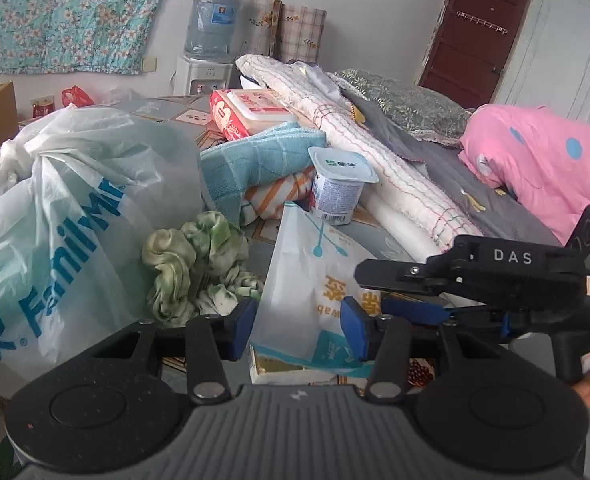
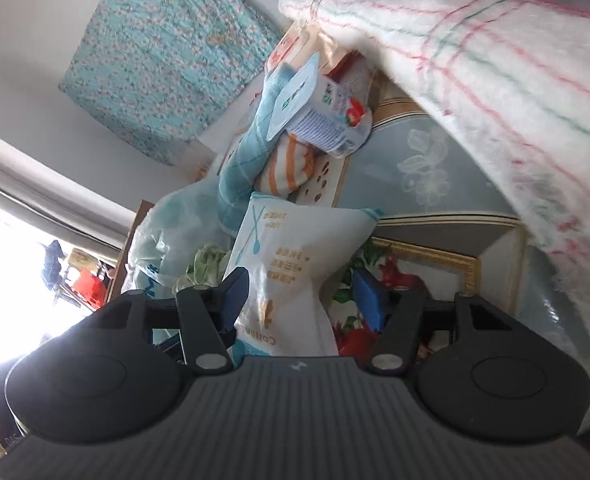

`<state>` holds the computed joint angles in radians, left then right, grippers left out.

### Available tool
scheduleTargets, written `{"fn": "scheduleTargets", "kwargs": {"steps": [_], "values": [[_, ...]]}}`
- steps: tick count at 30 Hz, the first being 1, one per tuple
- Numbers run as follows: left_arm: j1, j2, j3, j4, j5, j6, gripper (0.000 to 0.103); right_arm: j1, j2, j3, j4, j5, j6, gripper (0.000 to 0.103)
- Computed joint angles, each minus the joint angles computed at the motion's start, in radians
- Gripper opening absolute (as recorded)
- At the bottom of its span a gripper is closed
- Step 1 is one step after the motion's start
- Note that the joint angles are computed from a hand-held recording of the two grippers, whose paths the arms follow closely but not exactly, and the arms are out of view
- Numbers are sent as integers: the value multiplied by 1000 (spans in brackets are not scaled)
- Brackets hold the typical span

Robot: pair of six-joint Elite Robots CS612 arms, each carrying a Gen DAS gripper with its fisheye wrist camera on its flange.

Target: Organize soft objects

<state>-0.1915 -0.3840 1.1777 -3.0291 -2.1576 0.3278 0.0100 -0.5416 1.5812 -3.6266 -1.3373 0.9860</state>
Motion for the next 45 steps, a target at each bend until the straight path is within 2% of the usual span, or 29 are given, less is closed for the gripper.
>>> {"fn": "scheduleTargets", "kwargs": {"steps": [5,7,13,18,22,26,29,34,38,41,45], "values": [[-2,4,-6,8,-8,-2,34,2,14,-36,29,28,-14,55],[-2,2,0,-7,-5,3,34,8,13,-35,21,9,-14,45],[8,-5,12,-12,-61,10,34,19,-8,7,-44,-46,-9,32],[21,-16,27,-35,-132,9,34,33,-33,38,-100,-91,-25,29],[37,-24,35,-77,-179,-27,41,45,-56,42,-124,-112,-76,28],[59,-27,35,-172,-191,-120,42,50,-62,5,-125,-68,-137,28],[76,-32,38,-263,-149,-197,43,52,-55,-57,-91,11,-187,28],[102,-42,32,-376,-6,-321,43,67,-15,-231,46,176,-266,27],[126,-43,-17,-355,99,-364,43,83,55,-450,246,320,-307,26],[144,-32,-99,-241,175,-359,43,104,119,-634,434,382,-329,25],[175,18,-292,68,210,-369,43,139,234,-926,751,363,-388,25]]}}
